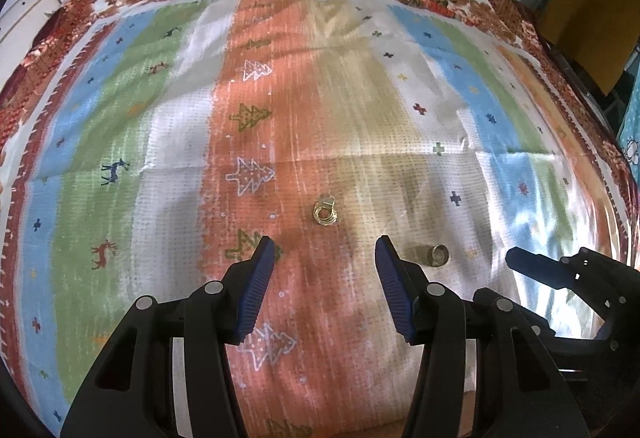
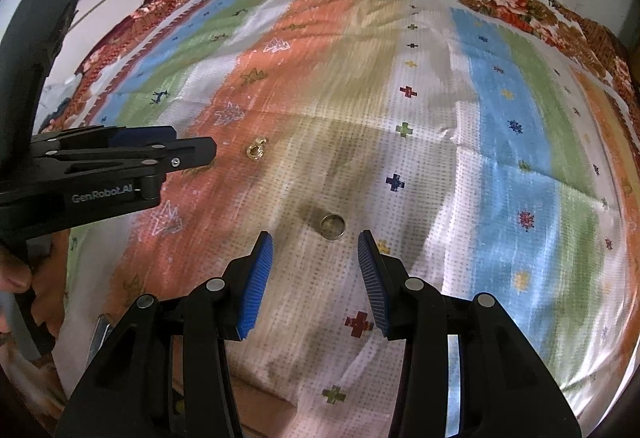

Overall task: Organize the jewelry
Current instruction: 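Move left gripper toward the gold ring while right moves toward the silver ring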

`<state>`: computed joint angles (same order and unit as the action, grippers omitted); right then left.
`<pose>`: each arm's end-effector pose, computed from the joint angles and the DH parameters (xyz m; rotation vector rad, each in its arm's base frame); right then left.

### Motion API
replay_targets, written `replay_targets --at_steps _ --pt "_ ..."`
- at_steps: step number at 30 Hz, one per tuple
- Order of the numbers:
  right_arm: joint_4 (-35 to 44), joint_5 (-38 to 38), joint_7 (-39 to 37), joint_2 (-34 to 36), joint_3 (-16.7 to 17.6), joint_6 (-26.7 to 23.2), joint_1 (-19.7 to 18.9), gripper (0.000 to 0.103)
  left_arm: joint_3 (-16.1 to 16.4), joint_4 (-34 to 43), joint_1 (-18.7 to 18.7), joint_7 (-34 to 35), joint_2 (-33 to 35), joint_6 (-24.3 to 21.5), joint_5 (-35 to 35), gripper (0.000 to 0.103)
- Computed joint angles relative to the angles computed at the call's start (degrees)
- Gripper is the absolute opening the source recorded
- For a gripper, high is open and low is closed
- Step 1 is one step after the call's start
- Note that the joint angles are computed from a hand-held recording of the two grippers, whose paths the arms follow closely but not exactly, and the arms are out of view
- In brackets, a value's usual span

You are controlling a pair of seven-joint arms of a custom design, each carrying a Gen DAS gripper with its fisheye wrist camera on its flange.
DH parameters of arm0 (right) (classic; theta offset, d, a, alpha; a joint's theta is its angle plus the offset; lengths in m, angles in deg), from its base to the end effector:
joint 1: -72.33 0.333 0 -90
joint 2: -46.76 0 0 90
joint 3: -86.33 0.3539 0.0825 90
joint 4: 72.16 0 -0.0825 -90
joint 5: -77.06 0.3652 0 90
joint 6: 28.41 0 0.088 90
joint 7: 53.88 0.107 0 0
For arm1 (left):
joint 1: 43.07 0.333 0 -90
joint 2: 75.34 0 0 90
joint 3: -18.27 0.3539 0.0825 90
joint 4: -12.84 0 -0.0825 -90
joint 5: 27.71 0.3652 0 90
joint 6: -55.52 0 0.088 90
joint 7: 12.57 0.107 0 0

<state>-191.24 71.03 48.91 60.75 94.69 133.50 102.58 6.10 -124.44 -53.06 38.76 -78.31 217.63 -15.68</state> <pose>0.4824 0.3848 0.4175 -2.3068 1.3237 -0.2583 0.4680 -0.2032 0.4395 -2.1042 1.9005 -0.6287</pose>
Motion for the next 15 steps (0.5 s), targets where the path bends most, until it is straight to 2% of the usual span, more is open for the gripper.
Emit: replay_targets --at_steps 15 --pt "4.1 -1.0 -0.1 4.1 -0.9 -2.3 0.5 0.044 0.8 4.6 -1.0 4.5 5.4 -2.8 -1.5 0.052"
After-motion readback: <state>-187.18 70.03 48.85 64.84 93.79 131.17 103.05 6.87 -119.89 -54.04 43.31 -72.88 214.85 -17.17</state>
